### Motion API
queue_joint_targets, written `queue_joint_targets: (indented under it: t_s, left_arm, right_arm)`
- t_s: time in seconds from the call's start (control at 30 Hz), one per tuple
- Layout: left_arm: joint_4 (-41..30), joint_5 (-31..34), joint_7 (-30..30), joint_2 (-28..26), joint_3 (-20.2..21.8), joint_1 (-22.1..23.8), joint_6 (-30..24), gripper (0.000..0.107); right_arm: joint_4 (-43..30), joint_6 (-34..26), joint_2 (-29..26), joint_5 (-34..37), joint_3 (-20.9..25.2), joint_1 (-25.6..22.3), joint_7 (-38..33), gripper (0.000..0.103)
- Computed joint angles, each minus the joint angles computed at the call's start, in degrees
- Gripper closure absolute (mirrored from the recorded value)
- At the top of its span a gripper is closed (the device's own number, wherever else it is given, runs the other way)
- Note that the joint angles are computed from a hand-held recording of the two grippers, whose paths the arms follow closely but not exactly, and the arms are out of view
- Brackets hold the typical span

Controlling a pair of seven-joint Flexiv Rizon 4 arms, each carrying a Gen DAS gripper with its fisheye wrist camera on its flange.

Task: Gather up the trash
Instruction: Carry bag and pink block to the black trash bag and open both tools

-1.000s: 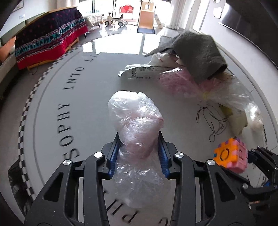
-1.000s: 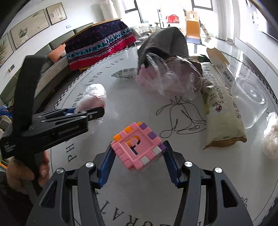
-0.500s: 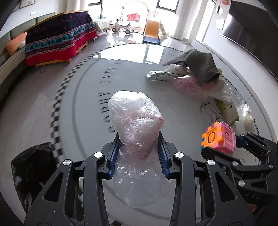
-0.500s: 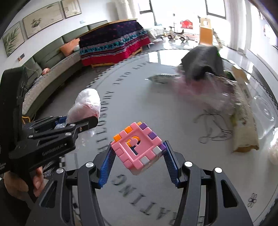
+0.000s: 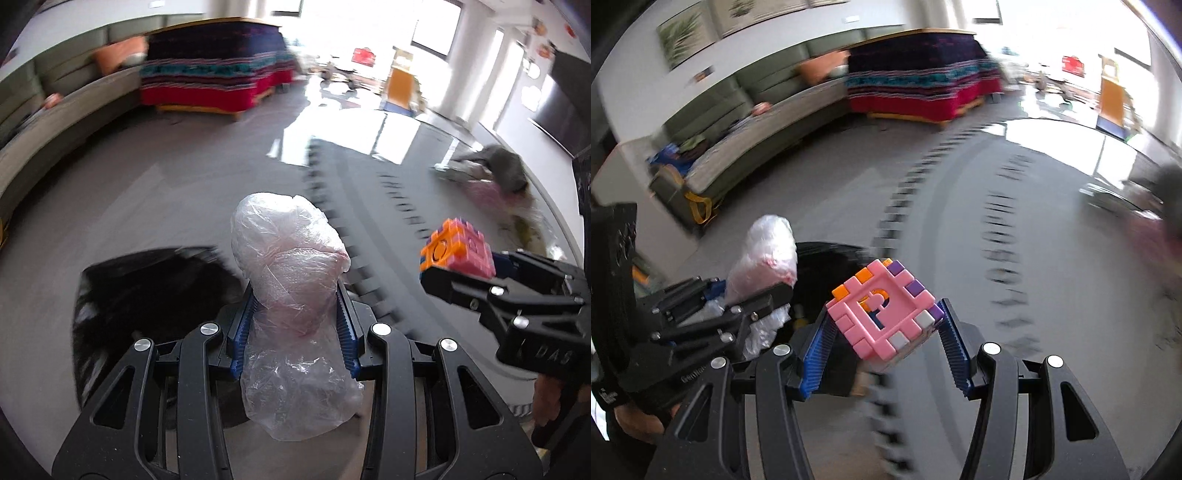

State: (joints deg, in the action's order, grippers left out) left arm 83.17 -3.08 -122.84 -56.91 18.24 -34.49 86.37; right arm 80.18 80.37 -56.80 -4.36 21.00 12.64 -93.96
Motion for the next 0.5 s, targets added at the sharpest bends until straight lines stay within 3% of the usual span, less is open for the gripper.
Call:
queue_joint_targets:
  t_s: [0.23,0.43,0.47,0.5]
  left_arm:
    - [13.0,-2.8,-8.7,3.1,6.8,-3.1,3.0,0.068]
    - [18.3,-5.1,-11.5,3.9,9.3,-3.6,3.9,0.066]
    - [18.7,-5.5,-11.8,3.9,9.6,-3.6,3.8,0.065]
    - [19.4,-5.9,-12.2,4.1,9.7,-3.3,3.9,0.049]
  right_arm:
    - [-8.9,-8.6,-5.0,0.1,5.8,3.4,-6.2,0.047]
    - [-20.1,-17.1,-10.0,2.8,5.5,8.1,-7.4,0.046]
    - [-23.0,-19.5,-11.3,3.5,6.1,8.7,-7.8,0.044]
    - [-26.6,-22.5,-12.9,4.2,7.0,9.2,-8.4,0.029]
